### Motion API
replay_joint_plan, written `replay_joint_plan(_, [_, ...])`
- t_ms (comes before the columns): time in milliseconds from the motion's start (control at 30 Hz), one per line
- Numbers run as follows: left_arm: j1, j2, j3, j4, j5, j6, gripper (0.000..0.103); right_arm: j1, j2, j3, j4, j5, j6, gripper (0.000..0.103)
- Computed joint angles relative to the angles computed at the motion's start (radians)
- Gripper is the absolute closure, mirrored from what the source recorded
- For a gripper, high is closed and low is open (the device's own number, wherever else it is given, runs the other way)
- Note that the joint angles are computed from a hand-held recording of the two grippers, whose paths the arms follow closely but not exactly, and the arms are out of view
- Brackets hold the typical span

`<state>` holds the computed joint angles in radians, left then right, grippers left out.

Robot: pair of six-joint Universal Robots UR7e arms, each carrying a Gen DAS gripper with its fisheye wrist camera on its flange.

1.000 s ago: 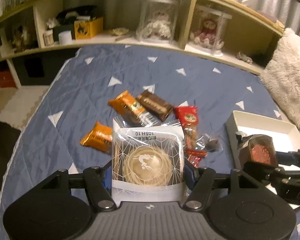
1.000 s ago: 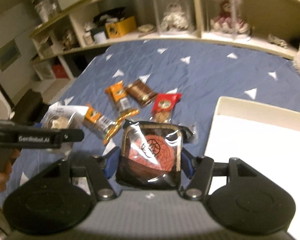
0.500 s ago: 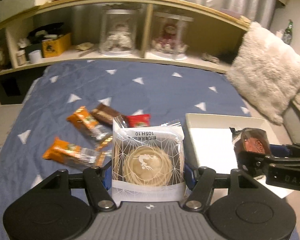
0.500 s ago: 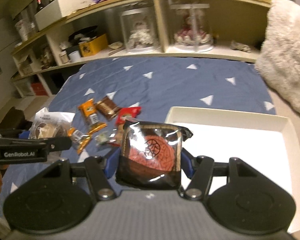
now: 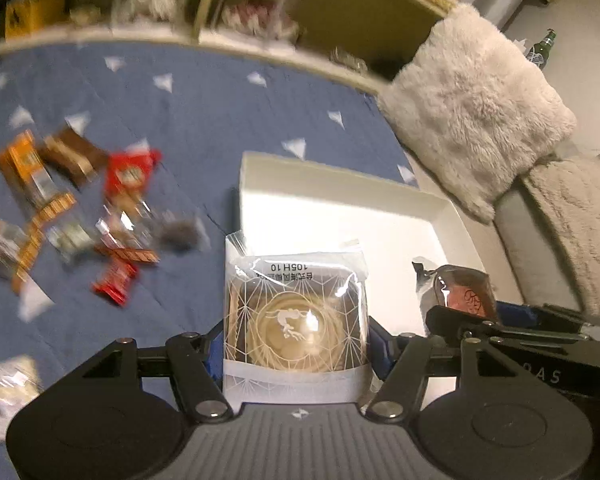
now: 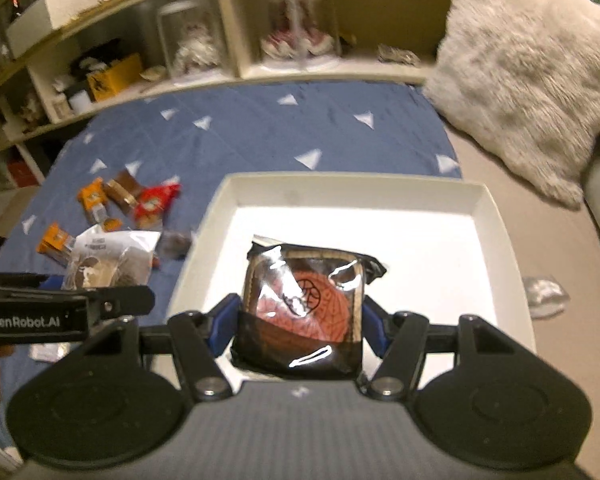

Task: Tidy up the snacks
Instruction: 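Carry the cookie pack and dark cake pack toward the white tray with both tools, then lower both packs into the tray and open both tools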

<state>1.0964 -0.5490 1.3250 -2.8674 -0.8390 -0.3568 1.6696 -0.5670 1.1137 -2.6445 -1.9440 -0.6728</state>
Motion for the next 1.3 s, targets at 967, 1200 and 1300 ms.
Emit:
replay_joint_plan(967, [0.019,0.017,-0.041,0.109,-0.031,-0.023,0.028,-0.030,0.043,-0.133,0.244,-0.039,0.124,0.033])
replay_joint_plan(1200, [0.013,0.010,-0.042,0.202,0.017,-0.035,0.028,-0.028,0.041,-0.124,0.236,-0.058,0.144,0.013])
replay_joint_plan(1300, [0.013,0.008,-0.046,0.232,0.021,-0.045,0.027,-0.023,0.044,-0.129,0.249,-0.095,0.154,0.013])
